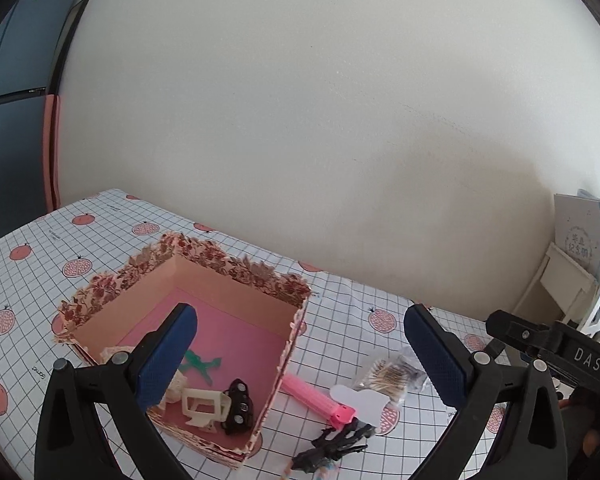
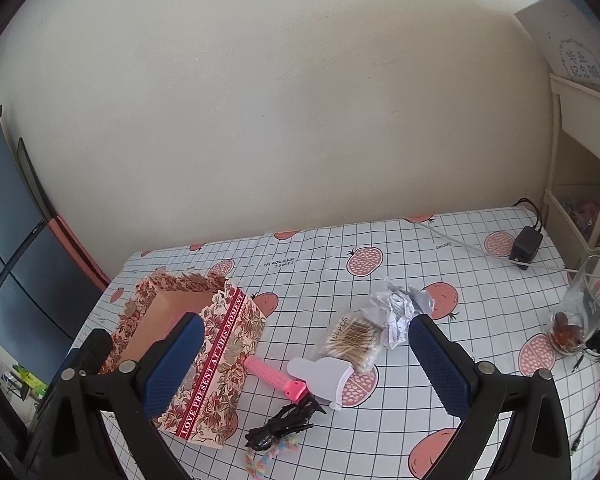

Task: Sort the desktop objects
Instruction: 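Withdraw both tools from the box toward the black toy and bracelet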

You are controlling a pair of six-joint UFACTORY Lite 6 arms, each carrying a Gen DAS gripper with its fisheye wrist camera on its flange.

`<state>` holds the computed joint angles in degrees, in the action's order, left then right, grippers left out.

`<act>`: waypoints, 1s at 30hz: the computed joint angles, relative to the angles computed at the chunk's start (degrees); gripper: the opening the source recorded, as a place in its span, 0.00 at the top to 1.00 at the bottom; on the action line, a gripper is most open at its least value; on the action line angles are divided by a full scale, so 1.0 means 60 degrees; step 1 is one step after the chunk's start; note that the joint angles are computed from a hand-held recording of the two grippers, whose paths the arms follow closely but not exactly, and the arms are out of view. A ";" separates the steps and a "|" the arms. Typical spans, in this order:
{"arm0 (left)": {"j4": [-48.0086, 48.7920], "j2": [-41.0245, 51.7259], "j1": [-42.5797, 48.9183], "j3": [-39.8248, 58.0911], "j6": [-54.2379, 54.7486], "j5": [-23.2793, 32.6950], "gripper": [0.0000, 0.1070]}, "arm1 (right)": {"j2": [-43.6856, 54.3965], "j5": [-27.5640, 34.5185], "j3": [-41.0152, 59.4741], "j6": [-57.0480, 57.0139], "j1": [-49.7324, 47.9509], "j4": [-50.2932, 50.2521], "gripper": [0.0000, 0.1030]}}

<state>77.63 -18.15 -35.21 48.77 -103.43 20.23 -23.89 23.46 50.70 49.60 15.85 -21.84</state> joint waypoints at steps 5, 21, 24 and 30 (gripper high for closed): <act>0.0219 0.0247 -0.0906 0.0339 -0.0073 0.0476 0.04 | -0.0464 0.0323 -0.0156 -0.1589 -0.0910 0.1387 0.00; -0.0613 0.2154 -0.2315 0.1376 0.0258 0.0625 0.04 | -0.0956 0.0680 -0.0882 -0.7038 -0.3826 0.6314 0.00; -0.1423 0.2229 -0.1858 0.1289 0.0745 -0.0069 0.04 | -0.0680 0.0736 -0.0981 -0.7895 -0.3984 0.7004 0.00; -0.3821 0.2833 -0.1400 0.1312 0.3296 -0.0742 0.04 | -0.0124 0.0636 -0.1182 -0.8372 -0.3927 0.7339 0.00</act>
